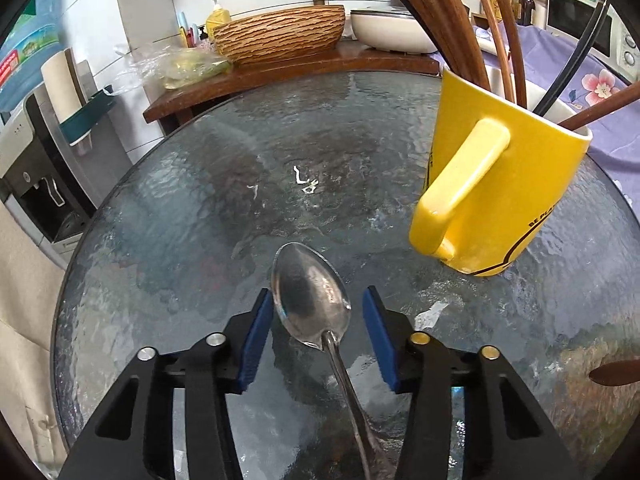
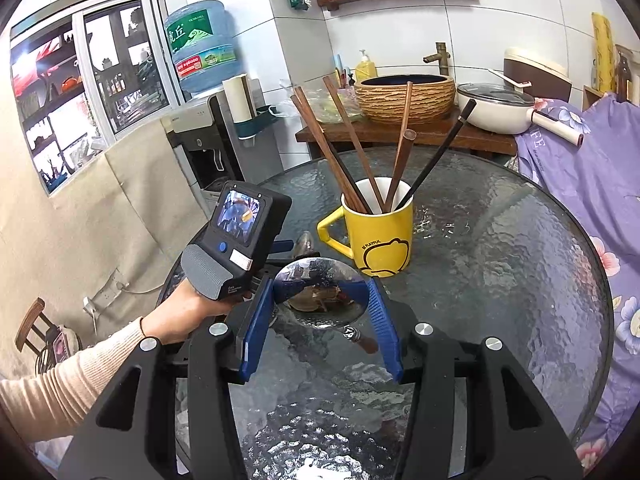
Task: Organize utensils
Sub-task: 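Raise both spoons above the yellow mug's rim, bowls pointing up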
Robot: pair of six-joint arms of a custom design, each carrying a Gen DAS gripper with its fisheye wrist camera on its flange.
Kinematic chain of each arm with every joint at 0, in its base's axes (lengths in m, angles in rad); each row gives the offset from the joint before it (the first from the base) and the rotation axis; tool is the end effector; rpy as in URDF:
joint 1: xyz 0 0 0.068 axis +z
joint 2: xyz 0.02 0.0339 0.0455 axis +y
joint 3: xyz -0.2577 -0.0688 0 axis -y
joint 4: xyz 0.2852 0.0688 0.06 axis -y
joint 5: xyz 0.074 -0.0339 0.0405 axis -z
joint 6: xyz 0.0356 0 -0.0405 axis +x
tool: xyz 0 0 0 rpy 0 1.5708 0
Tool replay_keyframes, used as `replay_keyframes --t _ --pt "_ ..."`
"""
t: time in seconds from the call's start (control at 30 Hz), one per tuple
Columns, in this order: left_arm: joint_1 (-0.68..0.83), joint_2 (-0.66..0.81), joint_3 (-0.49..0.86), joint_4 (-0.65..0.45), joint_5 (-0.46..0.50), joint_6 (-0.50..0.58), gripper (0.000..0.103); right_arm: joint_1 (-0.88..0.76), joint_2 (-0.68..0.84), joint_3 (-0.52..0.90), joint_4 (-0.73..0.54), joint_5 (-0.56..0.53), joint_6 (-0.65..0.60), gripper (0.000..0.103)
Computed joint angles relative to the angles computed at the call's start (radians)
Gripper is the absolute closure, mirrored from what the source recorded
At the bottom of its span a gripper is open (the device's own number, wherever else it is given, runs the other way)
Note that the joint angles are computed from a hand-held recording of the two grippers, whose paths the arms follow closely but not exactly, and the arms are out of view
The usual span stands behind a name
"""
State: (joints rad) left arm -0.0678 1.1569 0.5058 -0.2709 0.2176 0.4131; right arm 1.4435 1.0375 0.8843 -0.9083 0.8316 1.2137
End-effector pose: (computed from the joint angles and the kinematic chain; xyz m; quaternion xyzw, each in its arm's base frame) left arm 0.2442 -0.0243 0.1377 0.2580 0.9069 -0.0470 0.3298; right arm 0.0550 0.2226 0.2656 -0.0004 0.8911 0.1300 0.4348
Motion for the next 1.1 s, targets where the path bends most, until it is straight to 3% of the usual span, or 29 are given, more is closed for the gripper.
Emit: replay_keyframes --t 0.53,0.7,0.8,0.87,0.97,1.1 --pt "0.09 -0.094 -0.036 -0.143 0.143 0.138 0.065 0.008 -0.028 -0.022 -0.018 0.012 0.032 0.055" --pt "0.076 -0.125 -0.041 -0.136 0.128 0.123 0.046 0.008 -0.033 -0.024 -0.018 0.011 0.029 0.055" --pt "0.046 -0.117 -0.033 -0.122 0.101 0.095 0.046 0.006 -0.033 -0.024 -0.019 0.008 0.033 0.055" --pt "0.017 -0.107 -0.033 -0.098 0.061 0.081 0.047 0.006 -0.032 -0.025 -0.019 0.007 0.036 0.055" --pt "-0.005 -0.098 -0.042 -0.083 0.027 0.072 0.065 0.009 -0.031 -0.023 -0.024 0.008 0.041 0.055" --pt "0.03 -0.095 -0.046 -0.083 0.066 0.07 0.066 0.005 -0.033 -0.026 -0.021 0.005 0.036 0.055"
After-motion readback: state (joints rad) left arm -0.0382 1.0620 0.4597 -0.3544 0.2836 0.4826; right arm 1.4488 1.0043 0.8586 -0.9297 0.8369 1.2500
